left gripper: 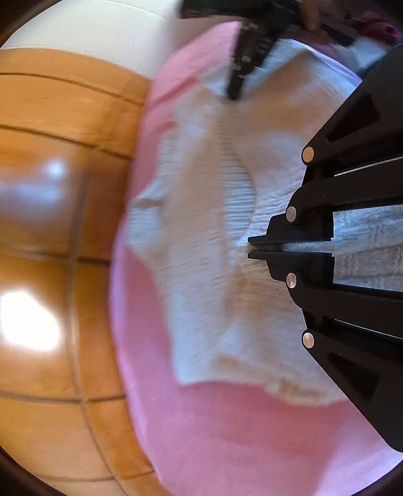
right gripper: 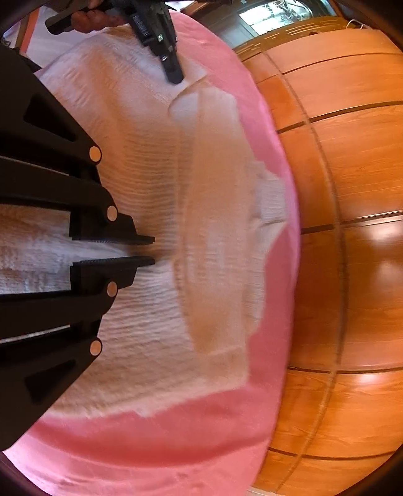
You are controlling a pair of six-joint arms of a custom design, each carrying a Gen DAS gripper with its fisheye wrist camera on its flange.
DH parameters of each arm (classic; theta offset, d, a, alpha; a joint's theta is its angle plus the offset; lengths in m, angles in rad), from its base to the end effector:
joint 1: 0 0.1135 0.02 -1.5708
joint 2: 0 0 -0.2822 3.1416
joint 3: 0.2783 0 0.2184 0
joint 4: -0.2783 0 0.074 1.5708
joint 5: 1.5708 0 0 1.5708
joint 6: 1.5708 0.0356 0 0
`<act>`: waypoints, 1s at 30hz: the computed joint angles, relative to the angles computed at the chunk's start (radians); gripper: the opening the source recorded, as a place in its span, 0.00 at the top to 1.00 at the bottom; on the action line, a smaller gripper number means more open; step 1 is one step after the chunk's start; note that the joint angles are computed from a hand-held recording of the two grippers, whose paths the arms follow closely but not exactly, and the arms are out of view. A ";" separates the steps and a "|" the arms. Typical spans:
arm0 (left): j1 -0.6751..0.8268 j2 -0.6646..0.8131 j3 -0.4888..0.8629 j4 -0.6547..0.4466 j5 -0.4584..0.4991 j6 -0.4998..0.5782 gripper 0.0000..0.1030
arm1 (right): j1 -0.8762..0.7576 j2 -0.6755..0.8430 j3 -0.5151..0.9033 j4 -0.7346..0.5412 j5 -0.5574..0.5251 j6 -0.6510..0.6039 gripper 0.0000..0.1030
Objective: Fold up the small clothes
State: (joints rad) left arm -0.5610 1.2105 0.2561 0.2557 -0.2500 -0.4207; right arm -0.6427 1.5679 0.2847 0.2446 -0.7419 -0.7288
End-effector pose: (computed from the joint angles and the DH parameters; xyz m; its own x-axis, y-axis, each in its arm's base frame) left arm 0.1520 -0.0851 0.1711 -0.6422 -0.0638 -0.7639 0.1017 0.9806 -0.1674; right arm 0.1642 -0.0929 0.1250 -0.6260 -0.1446 -0.7663 -0.3345 0.9375 0.0964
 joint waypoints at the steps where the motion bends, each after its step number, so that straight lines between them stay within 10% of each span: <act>1: 0.000 -0.028 0.000 -0.009 -0.030 -0.012 0.98 | 0.010 0.010 -0.001 0.012 0.011 0.006 0.95; 7: 0.115 0.290 0.070 0.074 0.066 0.015 0.96 | 0.081 0.144 -0.037 0.200 0.086 0.082 0.94; 9: 0.100 0.292 0.075 0.074 0.030 0.023 0.96 | 0.062 0.107 -0.013 0.110 0.076 0.046 0.92; 13: 0.102 0.197 0.110 -0.062 0.043 0.049 0.80 | -0.082 0.037 0.097 -0.207 -0.062 -0.116 0.44; 16: 0.115 0.092 0.089 -0.121 0.030 0.060 0.55 | -0.192 0.019 0.172 -0.351 -0.119 -0.214 0.44; 19: 0.143 -0.045 0.066 -0.203 0.010 0.074 0.52 | -0.250 0.037 0.216 -0.351 -0.121 -0.230 0.39; 25: 0.384 -0.245 0.026 -0.321 0.117 0.209 0.30 | -0.218 0.125 0.239 -0.248 -0.043 -0.190 0.42; 30: 0.638 -0.178 -0.002 -0.299 0.393 0.359 0.31 | -0.166 0.109 0.140 -0.087 0.046 -0.220 0.85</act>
State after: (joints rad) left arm 0.0771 1.0330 0.2546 -0.0430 0.1430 -0.0616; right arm -0.8090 1.6768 0.4243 0.1573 -0.6960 -0.9484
